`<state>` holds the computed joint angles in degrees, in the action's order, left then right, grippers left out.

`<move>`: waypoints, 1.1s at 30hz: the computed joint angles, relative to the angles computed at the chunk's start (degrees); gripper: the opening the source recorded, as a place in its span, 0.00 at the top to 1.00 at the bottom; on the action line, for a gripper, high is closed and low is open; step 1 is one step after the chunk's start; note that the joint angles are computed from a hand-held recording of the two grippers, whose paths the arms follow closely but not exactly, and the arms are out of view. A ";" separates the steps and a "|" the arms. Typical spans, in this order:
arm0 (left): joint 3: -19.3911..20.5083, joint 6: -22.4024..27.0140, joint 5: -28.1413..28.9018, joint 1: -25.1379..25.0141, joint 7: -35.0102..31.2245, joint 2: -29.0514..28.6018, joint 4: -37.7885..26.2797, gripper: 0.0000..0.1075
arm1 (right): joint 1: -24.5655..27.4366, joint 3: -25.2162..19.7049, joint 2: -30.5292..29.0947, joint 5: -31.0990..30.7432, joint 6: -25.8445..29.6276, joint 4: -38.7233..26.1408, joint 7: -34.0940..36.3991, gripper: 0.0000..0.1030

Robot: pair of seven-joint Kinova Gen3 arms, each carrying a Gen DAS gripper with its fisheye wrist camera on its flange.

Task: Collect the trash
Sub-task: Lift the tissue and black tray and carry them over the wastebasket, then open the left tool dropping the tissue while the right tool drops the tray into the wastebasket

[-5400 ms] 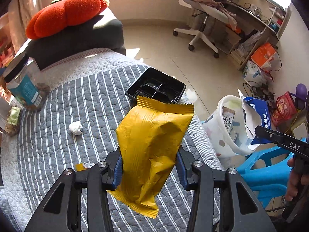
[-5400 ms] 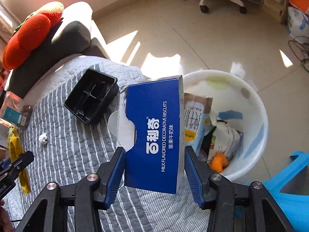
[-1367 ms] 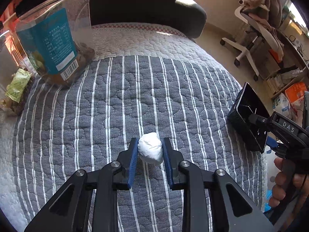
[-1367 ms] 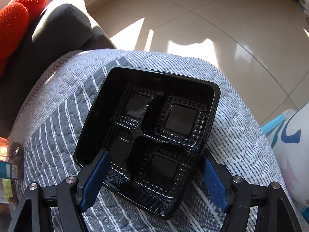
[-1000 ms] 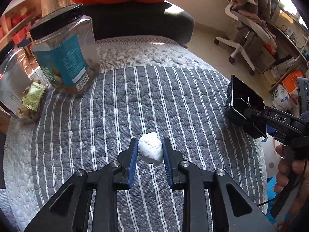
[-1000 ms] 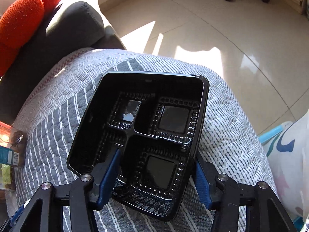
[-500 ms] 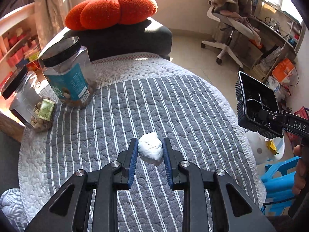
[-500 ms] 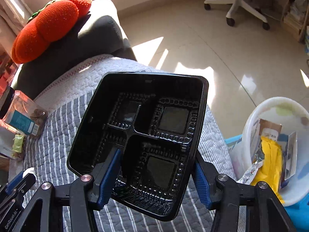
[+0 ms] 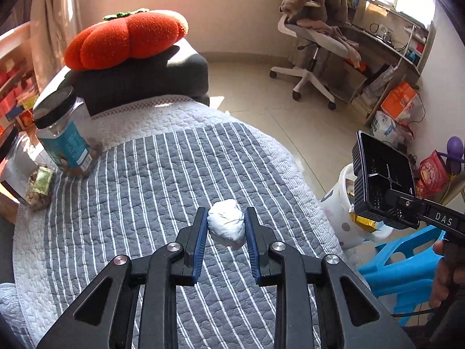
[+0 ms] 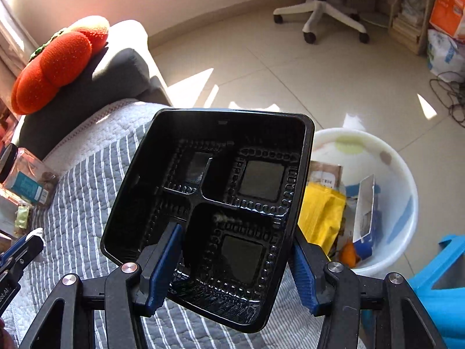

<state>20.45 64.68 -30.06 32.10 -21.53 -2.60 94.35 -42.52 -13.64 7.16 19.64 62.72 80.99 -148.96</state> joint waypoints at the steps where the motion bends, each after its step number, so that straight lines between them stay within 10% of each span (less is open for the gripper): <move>1: 0.66 0.28 -0.60 0.48 0.31 1.01 -0.99 0.75 | 0.46 0.27 -0.92 -0.29 -0.08 0.90 -0.04 0.40; 17: -3.75 -0.09 -5.64 15.42 -2.55 18.13 -18.43 0.75 | 14.06 0.13 -13.64 -5.24 -0.57 13.64 3.65 0.40; 27: -10.73 -9.60 -10.79 21.93 -9.36 27.08 -22.88 0.73 | 20.71 0.75 -16.66 -10.18 -2.71 17.26 8.64 0.40; 33: -14.46 -12.34 -6.94 22.19 -9.88 27.51 -21.18 0.42 | 22.50 0.69 -16.48 -11.03 -2.97 17.35 10.68 0.40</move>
